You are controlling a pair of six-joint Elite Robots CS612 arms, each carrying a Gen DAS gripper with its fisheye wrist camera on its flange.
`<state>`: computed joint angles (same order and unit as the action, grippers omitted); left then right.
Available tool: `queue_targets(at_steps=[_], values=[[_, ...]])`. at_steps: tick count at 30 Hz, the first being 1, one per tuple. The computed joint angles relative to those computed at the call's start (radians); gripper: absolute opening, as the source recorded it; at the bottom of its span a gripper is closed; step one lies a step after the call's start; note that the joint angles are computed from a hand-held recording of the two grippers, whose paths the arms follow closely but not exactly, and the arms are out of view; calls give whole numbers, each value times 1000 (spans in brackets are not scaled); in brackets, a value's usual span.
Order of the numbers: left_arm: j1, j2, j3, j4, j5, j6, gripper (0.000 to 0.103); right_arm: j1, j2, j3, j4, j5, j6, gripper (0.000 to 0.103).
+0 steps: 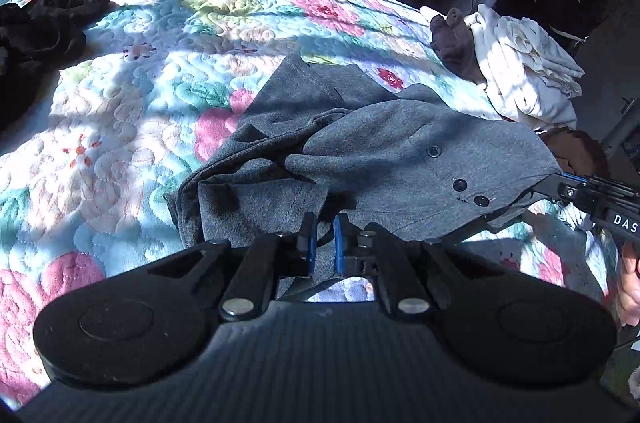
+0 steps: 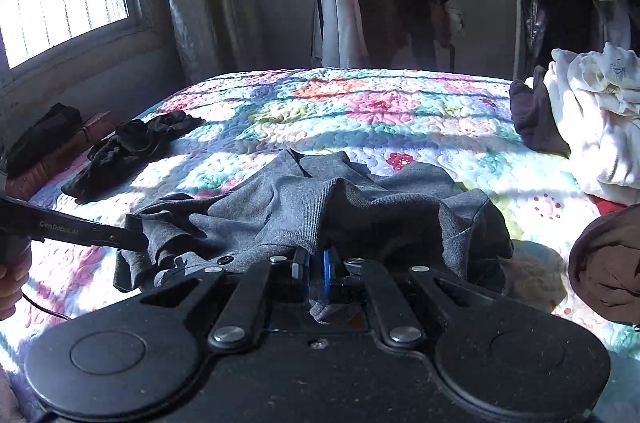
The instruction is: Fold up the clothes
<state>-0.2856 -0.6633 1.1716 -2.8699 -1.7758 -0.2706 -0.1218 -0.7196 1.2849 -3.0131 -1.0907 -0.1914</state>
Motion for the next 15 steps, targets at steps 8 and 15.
queue_targets(at_steps=[8,15], values=[[-25,8,-3,55,-108,252,53,16,-25,17,-132,-79,-55,6],[-67,43,-44,42,29,281,76,8,-17,13,-122,-3,55,6]])
